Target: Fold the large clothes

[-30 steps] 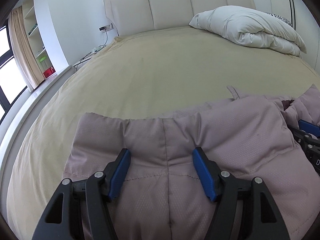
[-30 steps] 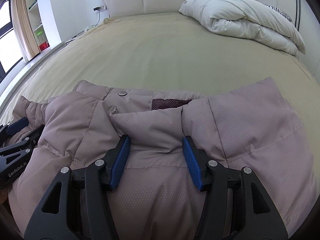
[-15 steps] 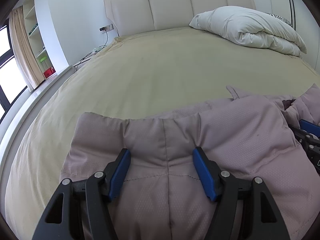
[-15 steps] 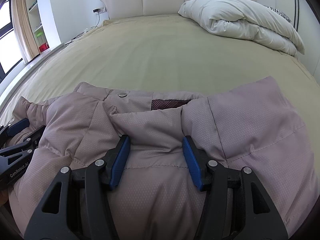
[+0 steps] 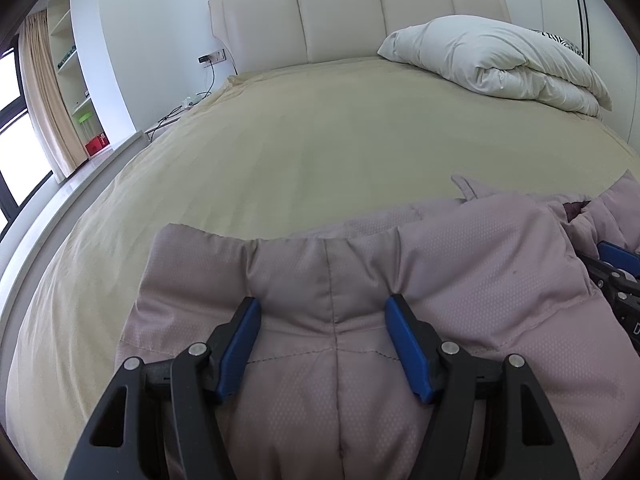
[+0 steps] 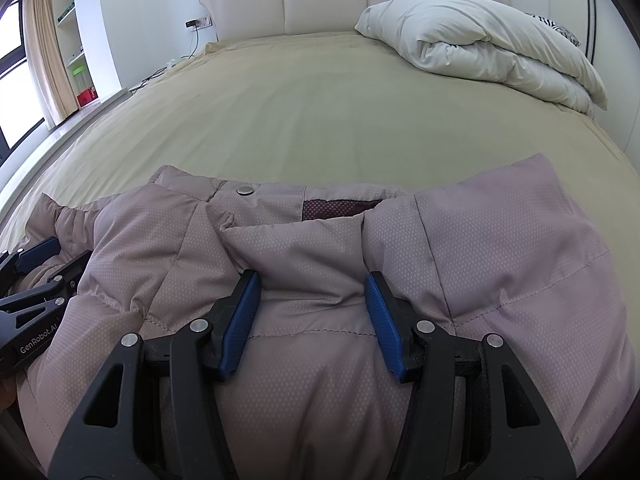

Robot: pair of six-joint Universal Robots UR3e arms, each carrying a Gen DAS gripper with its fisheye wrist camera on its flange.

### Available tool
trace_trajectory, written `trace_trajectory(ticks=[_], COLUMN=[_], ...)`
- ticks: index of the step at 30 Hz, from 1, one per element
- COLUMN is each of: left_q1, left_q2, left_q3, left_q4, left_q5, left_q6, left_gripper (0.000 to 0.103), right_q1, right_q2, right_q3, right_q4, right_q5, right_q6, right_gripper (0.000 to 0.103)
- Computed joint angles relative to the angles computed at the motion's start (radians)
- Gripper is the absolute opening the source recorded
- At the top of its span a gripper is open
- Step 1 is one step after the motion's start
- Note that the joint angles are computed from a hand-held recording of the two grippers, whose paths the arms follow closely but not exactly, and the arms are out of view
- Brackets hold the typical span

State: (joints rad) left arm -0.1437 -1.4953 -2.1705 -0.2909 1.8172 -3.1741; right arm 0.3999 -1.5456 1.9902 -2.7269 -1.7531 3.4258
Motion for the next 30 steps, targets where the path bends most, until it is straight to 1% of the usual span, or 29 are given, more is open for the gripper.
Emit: trace_trajectory(ticks=[8,18,20,21,23,24,25,27,28,29,30], left_q1=[-0.019,-0.018,-0.023,-0.015,0.031,0.051,0.058,0.032,0.012,-0.009,-0.025], left_q2=[-0.016,-0.014,-0.008,0.008,0.084,0.138,0.195,0.295,0.333,0.364,0.379], left_q3=[0.010,0.008,0.017,0.024,0.032,0.028,0.011,-0.033,-0.050,-0.065,-0.076], left_q4=[0.001,0.002,-0.016,-0.047,-0.156,-0.211,-0.242,-0.262,-0.269,-0.273,-0.270], left_q5=[0.025,0.025,0.028,0.012,-0.065,-0.096,-0.106,-0.077,-0.058,-0.038,-0.020], left_q6=[-0.007,-0.006,-0.007,-0.003,0.000,0.002,0.004,0.007,0.012,0.017,0.027], left_gripper=[0.069,0.069,0.069,0.069,0.069,0.068,0.069,0.069,0.069,0.069,0.071], right_q1=[-0.001,-0.002,-0.009,-0.020,-0.063,-0.070,-0.065,-0.027,-0.027,-0.060,-0.107], right_q2=[0.000,0.000,-0.019,-0.038,-0.112,-0.155,-0.211,-0.329,-0.392,-0.477,-0.548], right_q3=[-0.001,0.000,0.000,0.002,0.015,0.022,0.039,0.094,0.122,0.158,0.177], right_q4=[0.000,-0.003,0.011,0.025,0.079,0.108,0.127,0.118,0.126,0.157,0.218], right_q5=[0.001,0.000,0.012,0.033,0.105,0.114,0.094,-0.028,-0.063,-0.056,-0.034], right_q6=[-0.001,-0.003,-0.007,-0.010,-0.020,-0.022,-0.024,-0.009,0.000,0.004,-0.001], right_gripper=[0.053,0.053,0.053,0.054,0.055,0.055,0.055,0.055,0.055,0.055,0.055])
